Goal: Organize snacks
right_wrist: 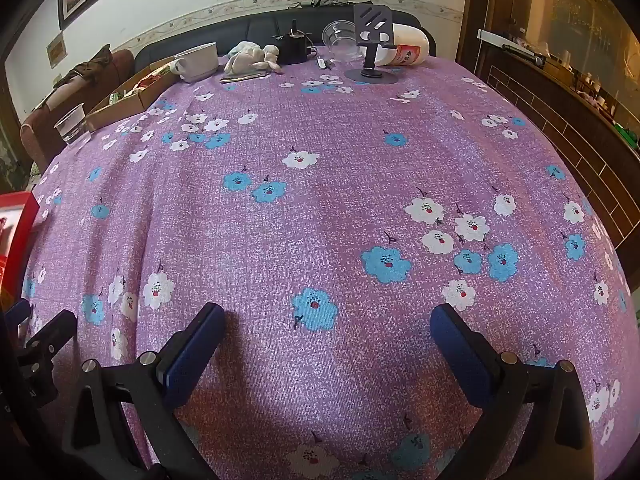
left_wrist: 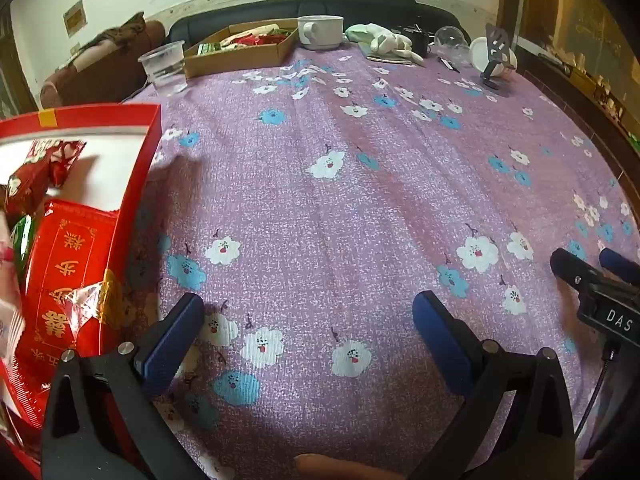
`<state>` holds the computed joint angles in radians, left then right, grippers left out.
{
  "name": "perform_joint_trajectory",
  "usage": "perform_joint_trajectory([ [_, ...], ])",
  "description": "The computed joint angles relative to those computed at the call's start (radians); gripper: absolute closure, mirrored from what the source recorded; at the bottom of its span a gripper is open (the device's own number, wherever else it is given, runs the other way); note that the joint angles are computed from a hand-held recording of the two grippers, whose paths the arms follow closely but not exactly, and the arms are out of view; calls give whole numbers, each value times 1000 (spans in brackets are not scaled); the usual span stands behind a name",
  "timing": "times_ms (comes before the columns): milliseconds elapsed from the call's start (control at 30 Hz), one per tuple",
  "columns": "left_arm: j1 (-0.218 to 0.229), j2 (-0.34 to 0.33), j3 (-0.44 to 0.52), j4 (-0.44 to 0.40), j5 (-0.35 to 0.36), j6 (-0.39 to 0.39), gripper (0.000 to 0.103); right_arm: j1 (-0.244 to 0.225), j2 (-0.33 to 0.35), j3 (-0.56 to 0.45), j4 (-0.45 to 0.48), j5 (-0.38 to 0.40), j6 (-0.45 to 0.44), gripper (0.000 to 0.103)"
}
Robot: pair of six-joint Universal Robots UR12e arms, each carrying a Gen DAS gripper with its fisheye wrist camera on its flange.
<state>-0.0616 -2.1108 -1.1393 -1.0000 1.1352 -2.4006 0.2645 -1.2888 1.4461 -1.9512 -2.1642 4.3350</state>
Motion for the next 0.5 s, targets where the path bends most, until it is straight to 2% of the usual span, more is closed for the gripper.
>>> perform_joint_trajectory([
  [267, 0, 13, -30, 55, 11, 5, 0, 0, 0, 0, 0, 1, 0, 0],
  [333, -2, 17, -36, 60, 20, -26, 0, 0, 0, 0, 0, 1, 0, 0],
  [400, 4, 21, -37, 30, 6, -71, 0, 0, 0, 0, 0, 1, 0, 0],
  [500, 1, 28, -47, 39, 22, -70, 0, 0, 0, 0, -1, 1, 0, 0],
])
